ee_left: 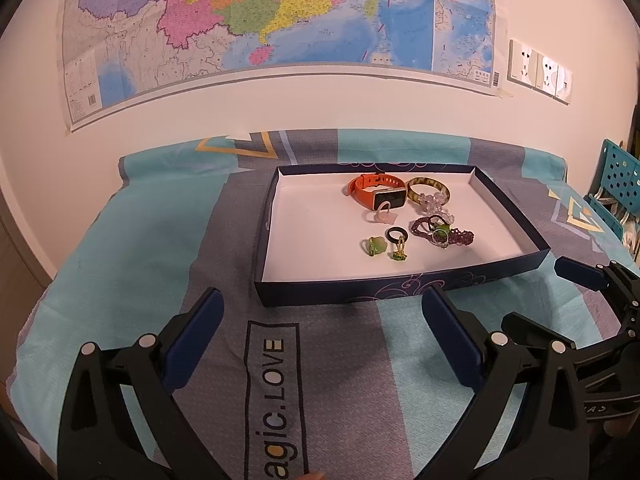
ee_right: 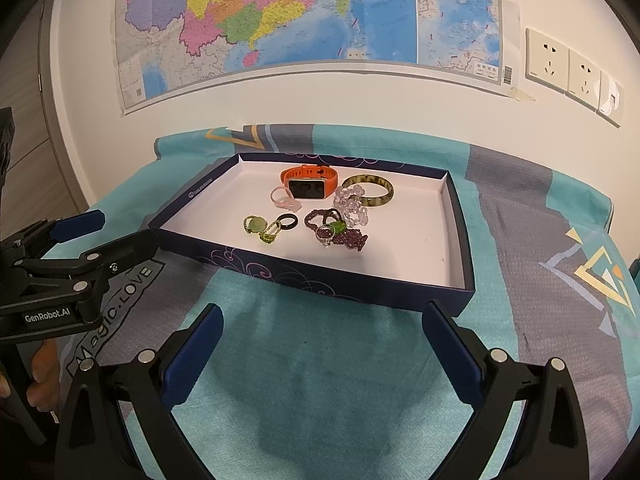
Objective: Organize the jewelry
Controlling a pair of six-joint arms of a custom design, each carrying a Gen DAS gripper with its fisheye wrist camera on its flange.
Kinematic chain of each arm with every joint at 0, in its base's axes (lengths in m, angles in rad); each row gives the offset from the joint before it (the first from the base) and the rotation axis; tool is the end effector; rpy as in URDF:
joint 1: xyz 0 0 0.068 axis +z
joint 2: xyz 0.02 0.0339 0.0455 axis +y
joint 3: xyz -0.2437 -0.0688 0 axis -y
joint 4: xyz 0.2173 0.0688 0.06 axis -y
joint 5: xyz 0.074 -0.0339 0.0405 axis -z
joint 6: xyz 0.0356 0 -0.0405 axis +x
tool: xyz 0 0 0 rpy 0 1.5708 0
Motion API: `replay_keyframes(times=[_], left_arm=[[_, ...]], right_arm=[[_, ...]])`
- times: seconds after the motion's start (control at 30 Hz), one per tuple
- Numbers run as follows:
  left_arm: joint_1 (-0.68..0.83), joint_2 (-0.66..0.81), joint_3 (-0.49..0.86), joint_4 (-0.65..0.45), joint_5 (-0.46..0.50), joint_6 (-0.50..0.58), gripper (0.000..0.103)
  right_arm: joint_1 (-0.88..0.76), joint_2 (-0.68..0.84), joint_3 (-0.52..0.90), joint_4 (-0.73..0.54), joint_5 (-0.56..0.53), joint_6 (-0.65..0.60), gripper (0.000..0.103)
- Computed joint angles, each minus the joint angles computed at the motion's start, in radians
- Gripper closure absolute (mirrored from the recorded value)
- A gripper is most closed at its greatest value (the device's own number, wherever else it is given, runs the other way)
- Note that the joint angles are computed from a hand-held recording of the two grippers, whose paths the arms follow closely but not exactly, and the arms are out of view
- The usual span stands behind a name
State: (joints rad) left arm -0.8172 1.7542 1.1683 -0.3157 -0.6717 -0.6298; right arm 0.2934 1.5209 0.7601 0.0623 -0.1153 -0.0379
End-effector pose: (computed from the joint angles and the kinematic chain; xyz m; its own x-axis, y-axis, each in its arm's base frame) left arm 0.2501 -0.2341 0.2031 -0.6143 -0.0191 -0.7888 -0.0683 0.9972 0.0291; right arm 0.2768 0.0879 0.1802 -0.6011 -0.2209 -0.7681 -0.3947 0.9177 0.0449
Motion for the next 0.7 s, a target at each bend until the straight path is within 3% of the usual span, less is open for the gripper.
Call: replay_keyframes(times=[0.7], left_arm=[[-0.004,0.012,0.009,-0.006,0.000,-0.007,0.005]], right_arm=[[0.001,0.006,0.004,-0.003,0.000,0.003,0.007]])
